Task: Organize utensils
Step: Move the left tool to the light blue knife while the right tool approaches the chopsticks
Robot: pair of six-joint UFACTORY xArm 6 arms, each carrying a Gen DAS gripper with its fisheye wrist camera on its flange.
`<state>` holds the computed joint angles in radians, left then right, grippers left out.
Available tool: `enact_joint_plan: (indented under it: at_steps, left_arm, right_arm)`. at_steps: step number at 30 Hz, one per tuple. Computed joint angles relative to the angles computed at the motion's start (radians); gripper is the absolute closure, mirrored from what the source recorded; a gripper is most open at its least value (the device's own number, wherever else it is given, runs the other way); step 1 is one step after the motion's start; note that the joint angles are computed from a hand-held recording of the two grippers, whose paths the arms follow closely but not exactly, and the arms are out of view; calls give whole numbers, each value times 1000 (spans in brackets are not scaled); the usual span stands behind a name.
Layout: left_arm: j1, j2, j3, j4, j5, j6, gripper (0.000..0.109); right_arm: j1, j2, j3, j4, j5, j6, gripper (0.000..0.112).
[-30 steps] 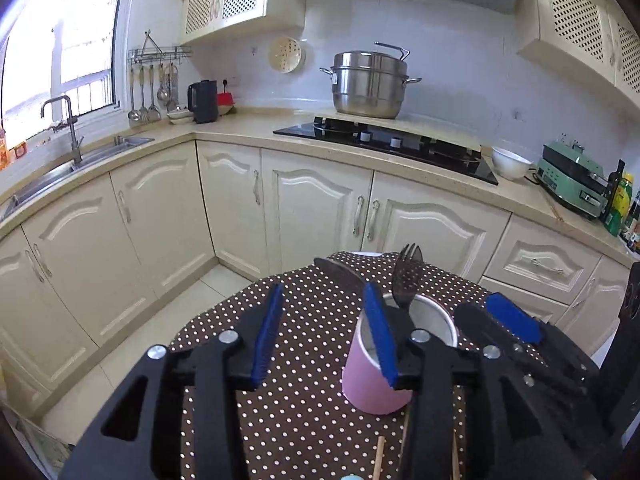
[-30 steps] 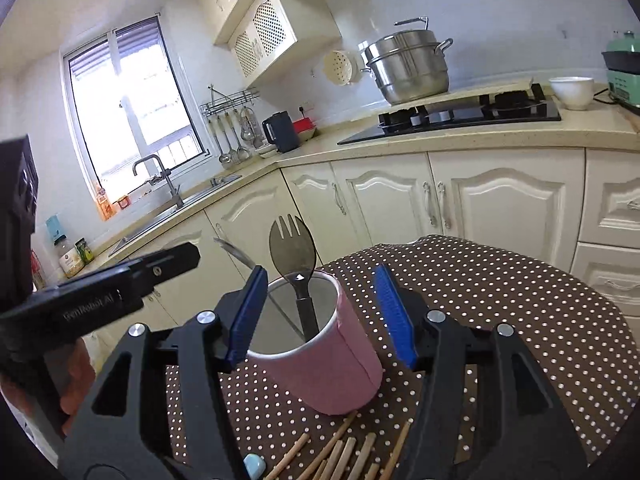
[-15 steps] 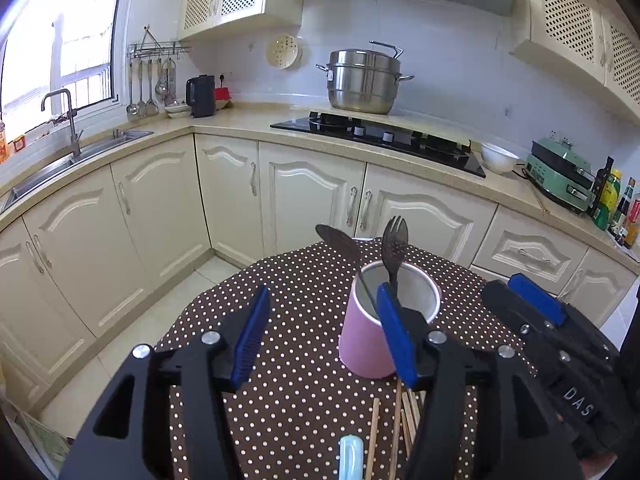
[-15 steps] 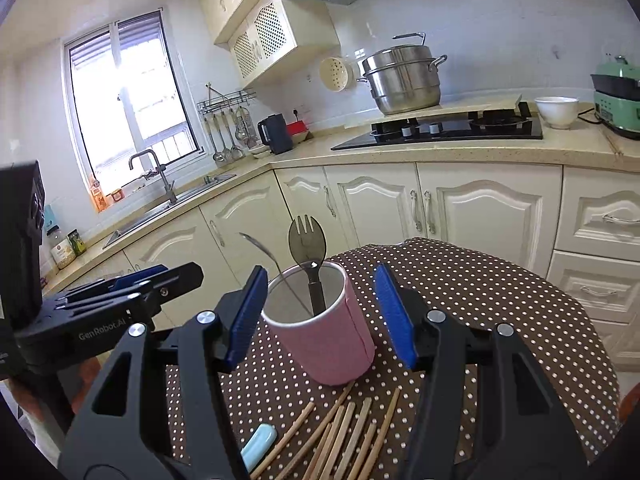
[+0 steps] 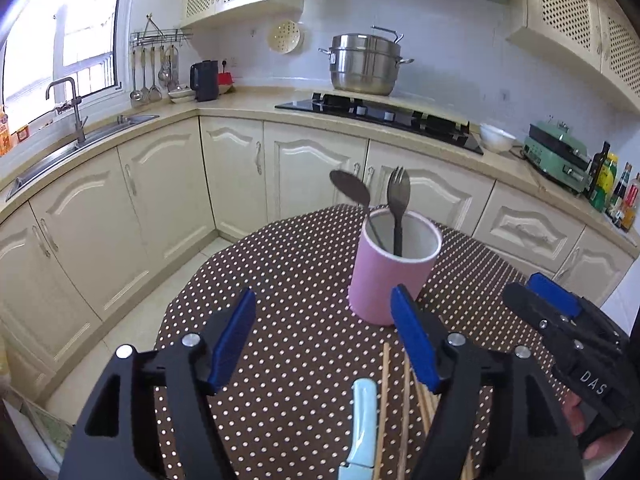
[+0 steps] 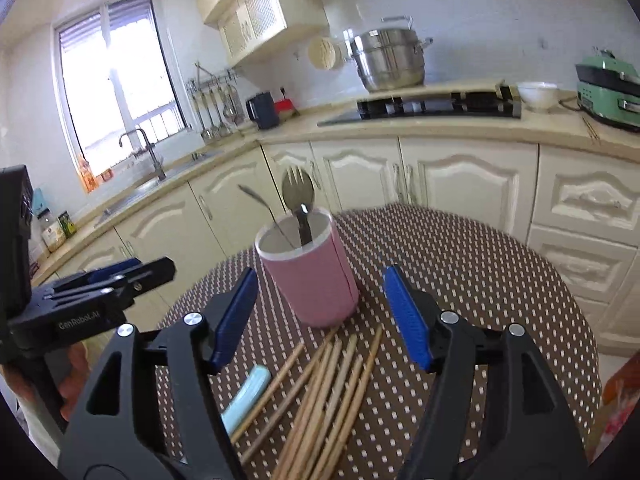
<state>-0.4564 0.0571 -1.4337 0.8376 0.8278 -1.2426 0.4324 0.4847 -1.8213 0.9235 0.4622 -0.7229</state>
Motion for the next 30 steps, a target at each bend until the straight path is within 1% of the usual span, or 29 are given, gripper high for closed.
enact_joint_plan:
  at_steps: [1,5,8,12,16,20,25,27,30]
  left_arm:
    - [1,-6,13,-8,-1,0,40]
    - [11,-15,51,-68,-9,29,40]
    - [18,-21,79,-96,-18,36,40]
    - [23,-31,116,-112,-25,38,40]
    - [33,-36,143,-158,-34,52,40]
    - [43,-44,172,-195,-58,71,40]
    - [44,-47,199,-211,-75,66,40]
    - [43,-46,205,-222,-77,72,40]
    - [43,-44,213,-247,-84,85,39]
  right_arm:
    - [1,-8,22,-7,-6,0,47]
    - [1,-10,61,-119,0,79,47]
    - [-2,-8,83,-154,6,104,47]
    - [-4,-7,117,-230,11,174,47]
    - [-3,0,136,-368,11,275,47]
    - [-5,17,128,-471,26,352,47]
    - [-10,47,87,-551,76,434,47]
    - [-11,66,60,-607,103,481,47]
    - [-5,80,44,-627,102,492,47]
